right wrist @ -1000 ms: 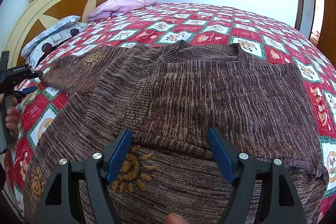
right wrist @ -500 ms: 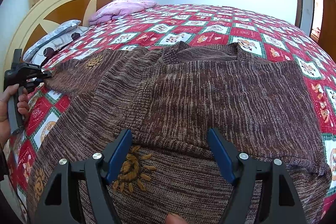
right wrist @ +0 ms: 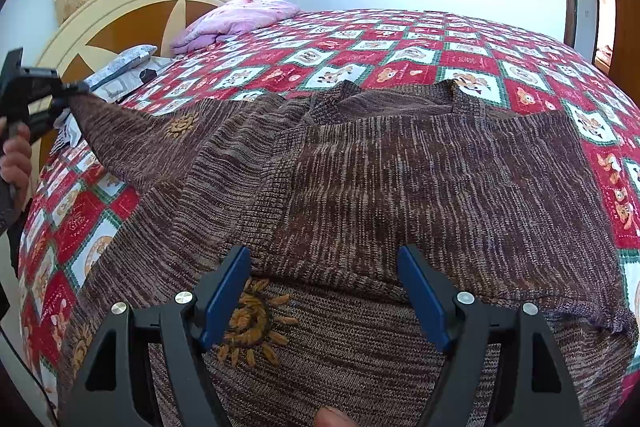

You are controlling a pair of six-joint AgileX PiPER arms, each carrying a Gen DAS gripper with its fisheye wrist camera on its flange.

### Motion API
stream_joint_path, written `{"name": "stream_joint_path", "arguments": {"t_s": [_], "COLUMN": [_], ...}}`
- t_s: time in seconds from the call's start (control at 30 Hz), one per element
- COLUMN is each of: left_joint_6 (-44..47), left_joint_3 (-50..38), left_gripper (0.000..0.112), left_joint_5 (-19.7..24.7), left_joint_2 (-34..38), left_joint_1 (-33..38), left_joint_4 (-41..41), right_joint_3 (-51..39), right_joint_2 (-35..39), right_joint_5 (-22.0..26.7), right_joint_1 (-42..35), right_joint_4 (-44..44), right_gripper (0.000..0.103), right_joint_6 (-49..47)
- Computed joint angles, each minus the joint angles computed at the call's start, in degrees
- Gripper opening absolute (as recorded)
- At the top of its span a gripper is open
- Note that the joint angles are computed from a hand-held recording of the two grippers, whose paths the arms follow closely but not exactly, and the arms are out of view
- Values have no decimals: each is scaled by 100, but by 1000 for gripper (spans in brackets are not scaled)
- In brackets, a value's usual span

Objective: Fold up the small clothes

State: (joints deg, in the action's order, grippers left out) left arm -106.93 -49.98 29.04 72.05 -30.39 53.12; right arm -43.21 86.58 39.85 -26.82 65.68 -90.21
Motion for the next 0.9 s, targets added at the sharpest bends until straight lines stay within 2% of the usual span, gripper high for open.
{"name": "stream_joint_path", "arguments": {"t_s": [0.1,0.3,0.5,0.63,0.77,0.83,0.87,0.9], "left_joint_6": [-7,-115,121,721,1845,1840,1600,1423], "left_joint_3": [-388,-1161,-2360,-3110,-3614,-3464,-3251,-3048], "left_gripper": [9,9,9,9,17,20,27,40], "left_joint_5": [161,405,747,804,743,925,1072,1200], "left_joint_2": [167,651,1758,2706,3389,3367,3241,3105], "left_joint_1": [-393,-1110,-2064,-2518,-2856,-3101,-3213,-3265], "left_joint_4": [67,168,435,44,-682,-331,30,267], "right_joint_3": [-28,-166,-238,-272,-229,-216,-218,-257], "right_joint_2": [39,249,607,844,855,813,809,832], "right_joint_5": [150,791,1642,1824,1882,1831,1834,1863], "right_joint_1": [-93,-511,-1422,-1922,-2085,-2038,-2031,-2044], "right_joint_4": [47,261,884,1361,1540,1522,1512,1486], "right_gripper": [77,77,77,78,78,78,78,78], "right_joint_6": [-17,-22,104,456,527,527,540,570]}}
